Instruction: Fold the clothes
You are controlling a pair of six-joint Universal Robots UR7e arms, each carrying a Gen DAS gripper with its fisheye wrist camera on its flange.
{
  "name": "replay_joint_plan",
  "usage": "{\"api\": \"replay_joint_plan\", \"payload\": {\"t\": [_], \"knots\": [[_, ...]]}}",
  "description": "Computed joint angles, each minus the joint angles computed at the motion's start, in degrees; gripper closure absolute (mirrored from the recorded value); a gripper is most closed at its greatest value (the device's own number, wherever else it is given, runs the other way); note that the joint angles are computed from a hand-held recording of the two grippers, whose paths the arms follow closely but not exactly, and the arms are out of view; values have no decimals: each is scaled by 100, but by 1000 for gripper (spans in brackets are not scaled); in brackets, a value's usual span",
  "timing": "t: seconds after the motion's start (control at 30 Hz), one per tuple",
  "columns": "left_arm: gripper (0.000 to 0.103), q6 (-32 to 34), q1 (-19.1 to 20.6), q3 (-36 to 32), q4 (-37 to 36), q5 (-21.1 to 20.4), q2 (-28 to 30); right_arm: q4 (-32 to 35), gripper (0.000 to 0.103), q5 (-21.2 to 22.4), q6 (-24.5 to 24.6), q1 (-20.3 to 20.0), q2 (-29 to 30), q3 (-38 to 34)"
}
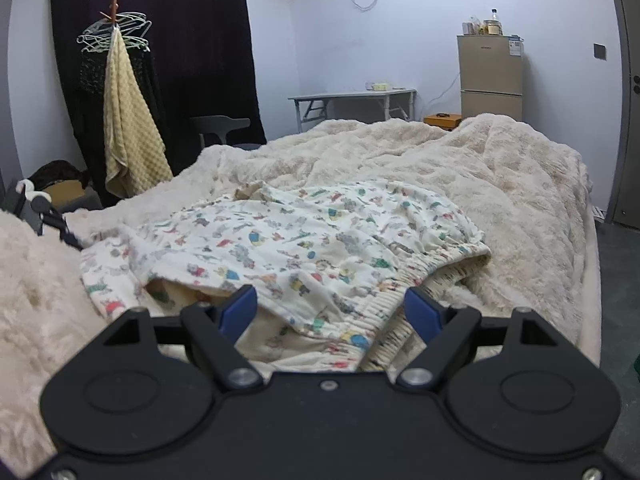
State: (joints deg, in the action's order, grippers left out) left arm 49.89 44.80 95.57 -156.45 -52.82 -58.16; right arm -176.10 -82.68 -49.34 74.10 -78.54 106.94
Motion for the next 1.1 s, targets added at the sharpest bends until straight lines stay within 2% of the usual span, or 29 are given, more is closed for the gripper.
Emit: {"api": "replay_joint_plan", "payload": {"t": [0.03, 0.1, 0.17, 0.33, 0.4, 0.43, 0.47, 0.53, 0.57, 0.63, 0.73, 0.8, 0.9, 0.97, 1.1], "knots": [[103, -51, 44, 78, -166, -209, -142, 23, 24, 6, -34, 3, -13, 7], [103, -279, 162, 158, 6, -611, -379, 64, 24, 13, -103, 9, -36, 23], [103, -426, 234, 179, 173, -858, -492, 100, 24, 14, -176, 21, -65, 48], [103, -427, 290, 340, -178, -1490, -657, 109, 24, 8, -341, 55, -128, 114], [102, -349, 272, 364, -242, -1589, -658, 83, 24, 9, -385, 65, -146, 137], [94, -328, 267, 366, -261, -1606, -651, 79, 24, 12, -400, 69, -152, 145], [83, -319, 265, 361, -273, -1603, -642, 79, 24, 15, -411, 72, -155, 152], [76, -322, 251, 330, -271, -1564, -594, 78, 24, 14, -428, 77, -161, 161], [65, -337, 238, 311, -252, -1518, -563, 78, 24, 8, -430, 79, -162, 162], [53, -371, 199, 258, -219, -1319, -453, 77, 24, -5, -434, 82, -165, 165], [49, -398, 184, 210, -96, -1183, -386, 80, 23, -21, -427, 86, -155, 155], [42, -400, 160, 150, 38, -1084, -321, 68, 23, -19, -430, 84, -158, 163], [37, -190, 12, 153, 57, -850, -225, 63, 23, -29, -434, 76, -162, 166], [28, -170, -14, 169, -17, -760, -205, 41, 23, -50, -446, 77, -151, 168], [25, -263, -38, 146, -106, -441, -135, 15, 23, -14, -460, 63, -174, 195]]}}
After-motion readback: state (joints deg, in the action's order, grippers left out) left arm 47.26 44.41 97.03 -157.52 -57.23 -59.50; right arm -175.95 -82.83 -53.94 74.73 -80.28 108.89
